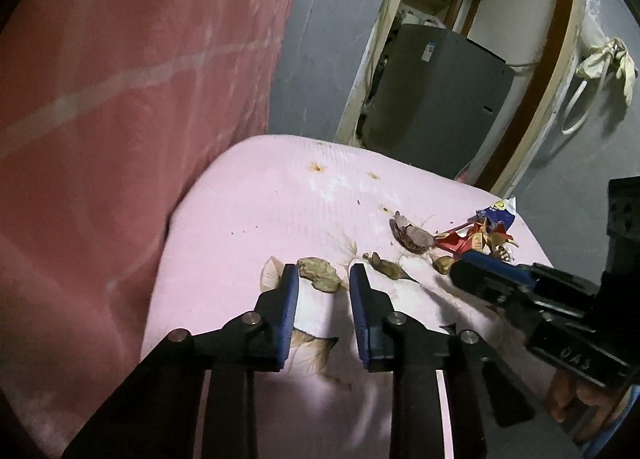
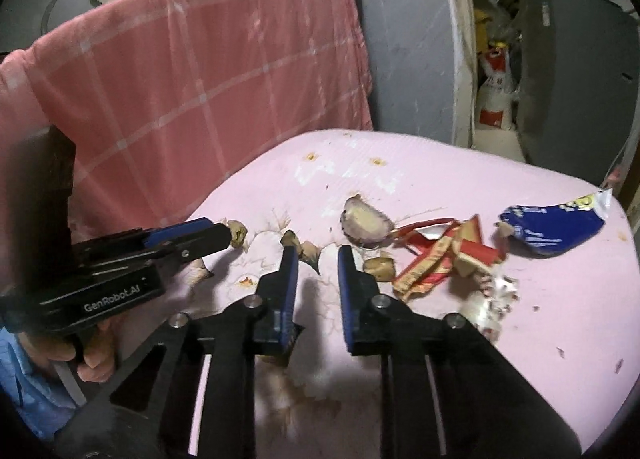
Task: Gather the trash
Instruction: 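Grasp a brown nut shell with the left tool while the right tool grasps another shell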
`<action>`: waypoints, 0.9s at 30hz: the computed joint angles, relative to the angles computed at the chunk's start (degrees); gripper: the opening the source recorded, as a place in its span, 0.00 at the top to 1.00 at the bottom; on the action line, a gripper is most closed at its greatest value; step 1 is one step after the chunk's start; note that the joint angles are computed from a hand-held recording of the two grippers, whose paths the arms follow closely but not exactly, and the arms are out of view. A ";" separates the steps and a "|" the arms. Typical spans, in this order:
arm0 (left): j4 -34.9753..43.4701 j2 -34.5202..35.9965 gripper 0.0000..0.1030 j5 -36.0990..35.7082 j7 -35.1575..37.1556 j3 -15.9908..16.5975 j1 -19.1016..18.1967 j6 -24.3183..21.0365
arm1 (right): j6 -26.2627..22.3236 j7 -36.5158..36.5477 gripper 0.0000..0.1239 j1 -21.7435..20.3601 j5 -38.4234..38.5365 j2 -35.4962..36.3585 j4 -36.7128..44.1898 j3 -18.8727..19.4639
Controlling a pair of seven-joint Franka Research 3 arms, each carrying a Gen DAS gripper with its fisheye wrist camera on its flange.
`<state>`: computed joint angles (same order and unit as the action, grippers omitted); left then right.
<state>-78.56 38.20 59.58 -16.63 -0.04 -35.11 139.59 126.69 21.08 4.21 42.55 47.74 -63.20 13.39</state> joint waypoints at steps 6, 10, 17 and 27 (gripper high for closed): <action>-0.84 -0.18 0.80 -2.14 0.77 -0.40 1.65 3.36 | -3.00 3.05 0.91 1.25 -2.63 2.59 4.22 -0.72; -0.66 -0.08 0.80 -2.94 1.07 -0.25 2.04 4.34 | -3.32 3.70 0.91 1.40 -3.44 2.78 4.53 -0.78; -0.59 -0.07 0.87 -3.78 -0.29 0.74 1.25 3.29 | -5.23 4.65 0.91 2.29 -5.41 4.01 6.95 -0.92; -2.69 -1.63 0.88 -1.35 -5.02 0.13 0.74 1.34 | -12.77 10.99 0.90 5.33 -10.78 11.79 20.73 -2.22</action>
<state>-81.25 36.57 58.23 -21.66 0.09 -34.38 140.93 113.92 32.07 9.54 31.78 59.53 -42.47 11.17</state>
